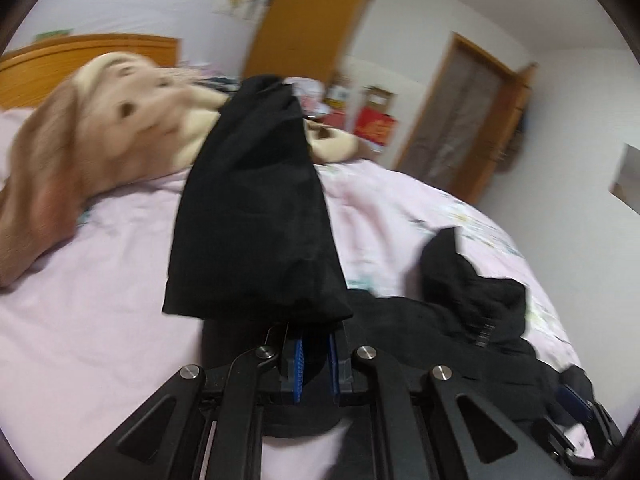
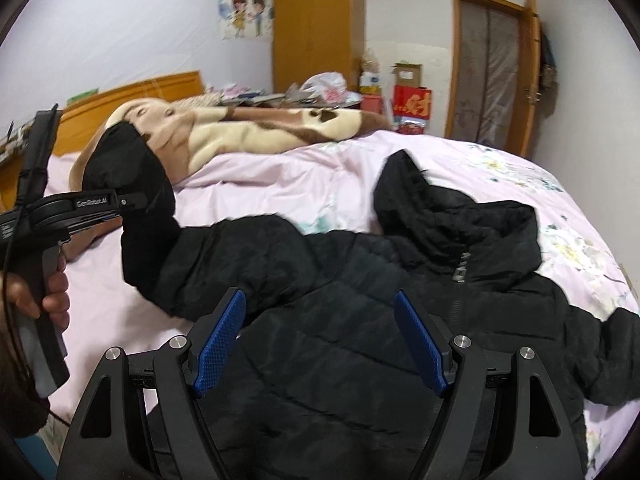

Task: Fold large clothes

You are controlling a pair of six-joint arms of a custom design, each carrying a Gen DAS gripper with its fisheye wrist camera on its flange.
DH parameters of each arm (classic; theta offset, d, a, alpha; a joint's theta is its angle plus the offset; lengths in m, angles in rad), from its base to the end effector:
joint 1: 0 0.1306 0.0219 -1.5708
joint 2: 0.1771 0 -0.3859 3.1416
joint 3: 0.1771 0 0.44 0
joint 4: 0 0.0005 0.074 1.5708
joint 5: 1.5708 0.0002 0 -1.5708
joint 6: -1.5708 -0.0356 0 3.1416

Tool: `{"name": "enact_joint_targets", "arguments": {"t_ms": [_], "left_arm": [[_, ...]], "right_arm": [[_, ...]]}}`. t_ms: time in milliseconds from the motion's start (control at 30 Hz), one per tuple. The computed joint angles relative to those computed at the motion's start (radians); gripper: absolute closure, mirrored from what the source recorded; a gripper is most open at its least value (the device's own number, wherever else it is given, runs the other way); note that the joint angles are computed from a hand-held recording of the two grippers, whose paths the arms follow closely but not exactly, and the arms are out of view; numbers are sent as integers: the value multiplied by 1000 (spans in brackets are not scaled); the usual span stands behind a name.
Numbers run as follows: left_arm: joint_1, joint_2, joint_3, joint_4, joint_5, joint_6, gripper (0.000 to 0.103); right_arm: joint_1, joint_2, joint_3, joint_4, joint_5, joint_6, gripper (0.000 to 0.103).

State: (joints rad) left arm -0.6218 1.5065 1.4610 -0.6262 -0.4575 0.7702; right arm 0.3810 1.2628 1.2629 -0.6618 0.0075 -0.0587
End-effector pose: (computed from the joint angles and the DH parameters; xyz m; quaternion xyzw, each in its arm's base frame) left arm 0.4866 -0.3300 0.4279 -0.1633 0.8675 -0.1146 0.4557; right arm 0.4625 0.1844 0.4457 -0.1425 0.8871 0.0925 0.4292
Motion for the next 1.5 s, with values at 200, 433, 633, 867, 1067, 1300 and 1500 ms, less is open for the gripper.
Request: {"name": "enact_joint_targets", "arguments": {"t_ms": [200,433,633,867,1067,1300,1500], "left_arm": [[-73,137,165,14,93,-108,93],[-143,313,330,-26,187,-152,93],[-184,471,484,-89,295,-170,93],[-228,597,638,-117,382,-206,93],[-250,707,790,-211,395,-201,82],[-250,663,721,-150,488,-257,19],[-201,432,438,-21,512,-249,19]], "right_arm": [[-91,-30,-15,0,-39,-59,26],[-189,-51,-40,-14,-85,-99,27],[-278,-73,-73,-20,-74,-130,27],[-381,-95,-92,-33,-68,-159,27],[-437,-111,-110,-46,-65,-147,27],[-483,-89,-107,-58,-110,-172,26],[-507,-11,-93,-92,-239,-234,26]]}}
